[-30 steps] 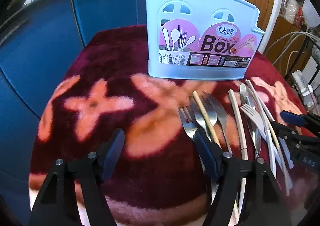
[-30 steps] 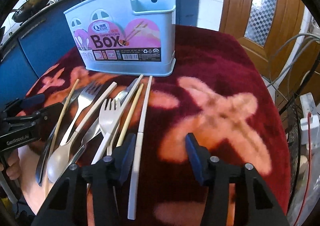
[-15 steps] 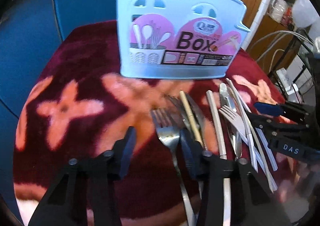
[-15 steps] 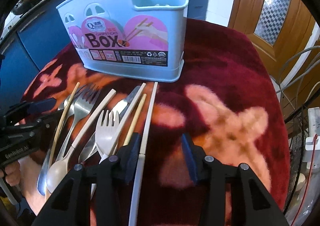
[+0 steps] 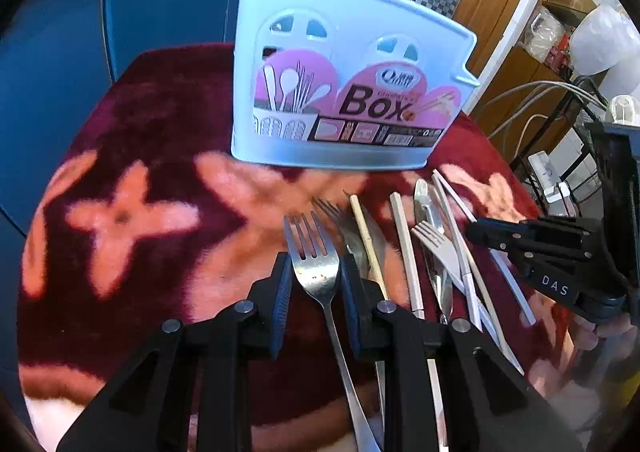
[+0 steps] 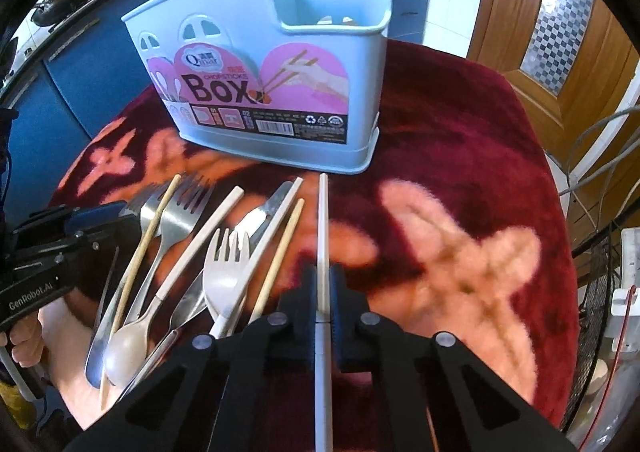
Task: Organize utensils
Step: 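Lift the metal fork with the left tool while the right tool lifts the white chopstick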
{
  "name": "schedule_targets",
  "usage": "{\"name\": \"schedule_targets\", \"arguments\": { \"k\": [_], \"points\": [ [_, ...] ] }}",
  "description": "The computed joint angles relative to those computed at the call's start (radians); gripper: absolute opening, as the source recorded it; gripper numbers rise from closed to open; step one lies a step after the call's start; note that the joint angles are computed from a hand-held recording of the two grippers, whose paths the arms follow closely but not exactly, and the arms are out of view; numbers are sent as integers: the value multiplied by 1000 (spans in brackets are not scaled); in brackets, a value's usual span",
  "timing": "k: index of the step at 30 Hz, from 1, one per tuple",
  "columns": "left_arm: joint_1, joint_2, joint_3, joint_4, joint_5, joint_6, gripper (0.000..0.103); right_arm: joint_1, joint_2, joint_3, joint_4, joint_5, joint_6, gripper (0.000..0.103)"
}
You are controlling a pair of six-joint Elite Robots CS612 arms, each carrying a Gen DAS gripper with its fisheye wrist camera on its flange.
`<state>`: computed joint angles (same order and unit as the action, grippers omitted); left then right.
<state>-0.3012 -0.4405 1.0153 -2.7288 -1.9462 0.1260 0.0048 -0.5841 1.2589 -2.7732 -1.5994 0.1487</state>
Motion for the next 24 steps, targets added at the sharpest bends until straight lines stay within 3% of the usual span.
{"name": "schedule_targets", "arguments": {
  "k": [5, 13, 24],
  "points": [
    [4, -21, 43, -99, -1, -14, 24, -3, -21, 47, -84, 15, 32, 8],
    [17, -62, 134, -347, -14, -68, 24, 0, -44, 111, -310, 27, 72, 8],
    [36, -81, 141, -566, -42, -154, 23, 14, -31, 99, -513, -2, 97, 8]
  ]
}}
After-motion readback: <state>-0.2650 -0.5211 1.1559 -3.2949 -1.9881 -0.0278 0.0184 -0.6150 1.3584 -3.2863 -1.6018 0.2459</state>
